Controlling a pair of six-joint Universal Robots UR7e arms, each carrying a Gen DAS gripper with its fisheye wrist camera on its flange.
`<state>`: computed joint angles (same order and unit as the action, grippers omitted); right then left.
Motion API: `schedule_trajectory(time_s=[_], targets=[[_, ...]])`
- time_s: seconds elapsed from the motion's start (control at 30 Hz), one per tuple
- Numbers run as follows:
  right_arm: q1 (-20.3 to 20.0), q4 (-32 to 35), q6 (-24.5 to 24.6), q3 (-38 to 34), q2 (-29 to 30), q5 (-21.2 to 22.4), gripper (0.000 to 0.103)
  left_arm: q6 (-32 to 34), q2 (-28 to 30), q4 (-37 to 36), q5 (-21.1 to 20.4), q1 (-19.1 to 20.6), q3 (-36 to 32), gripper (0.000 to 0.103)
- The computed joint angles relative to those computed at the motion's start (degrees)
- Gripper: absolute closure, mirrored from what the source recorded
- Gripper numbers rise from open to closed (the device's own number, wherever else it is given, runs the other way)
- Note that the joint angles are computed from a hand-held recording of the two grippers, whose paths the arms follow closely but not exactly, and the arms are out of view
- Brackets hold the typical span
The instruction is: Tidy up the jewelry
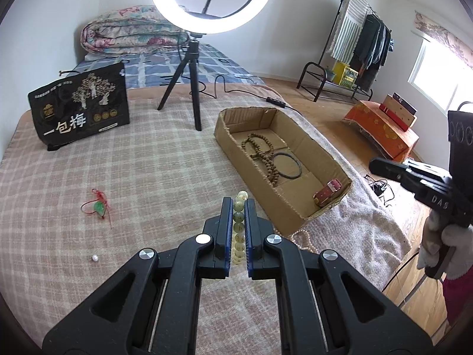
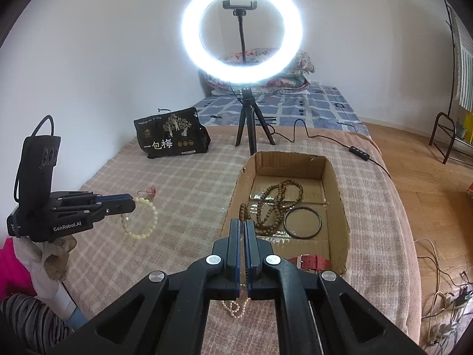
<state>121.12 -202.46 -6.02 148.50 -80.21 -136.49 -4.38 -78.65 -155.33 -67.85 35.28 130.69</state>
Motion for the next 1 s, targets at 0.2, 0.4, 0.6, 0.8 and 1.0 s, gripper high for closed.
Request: schedule_trajectory(time_s=[0.2,0.4,0.6,0.8,1.0], targets=[[-1.8,-1.4,1.2,2.4,-1.7,0.6,0.103,0.6,4.5,-2.0,-2.0,-0.8,-2.5,0.098],[-3.8,-1.7,1.9,4.5,-3.8,1.2,0.103,1.0,9.1,-4.0,-3.2,-1.7,-4.9,0.098],[-6.5,-3.1,1.6,6.5,-5.4,2.5,0.102,1.2,12.9,-4.5,-4.2,-2.6,-6.4,0.098],[-8.1,-4.3,2.0,8.3,-5.9,3.4,0.102,0.9,14.9,-4.5,-4.7,-3.6,-6.5,0.098],[-9.0,-5.0,3.0,9.3,-5.6,4.2,0.092,1.4,15.3,-4.3,-4.8,-4.2,-6.5,0.098]])
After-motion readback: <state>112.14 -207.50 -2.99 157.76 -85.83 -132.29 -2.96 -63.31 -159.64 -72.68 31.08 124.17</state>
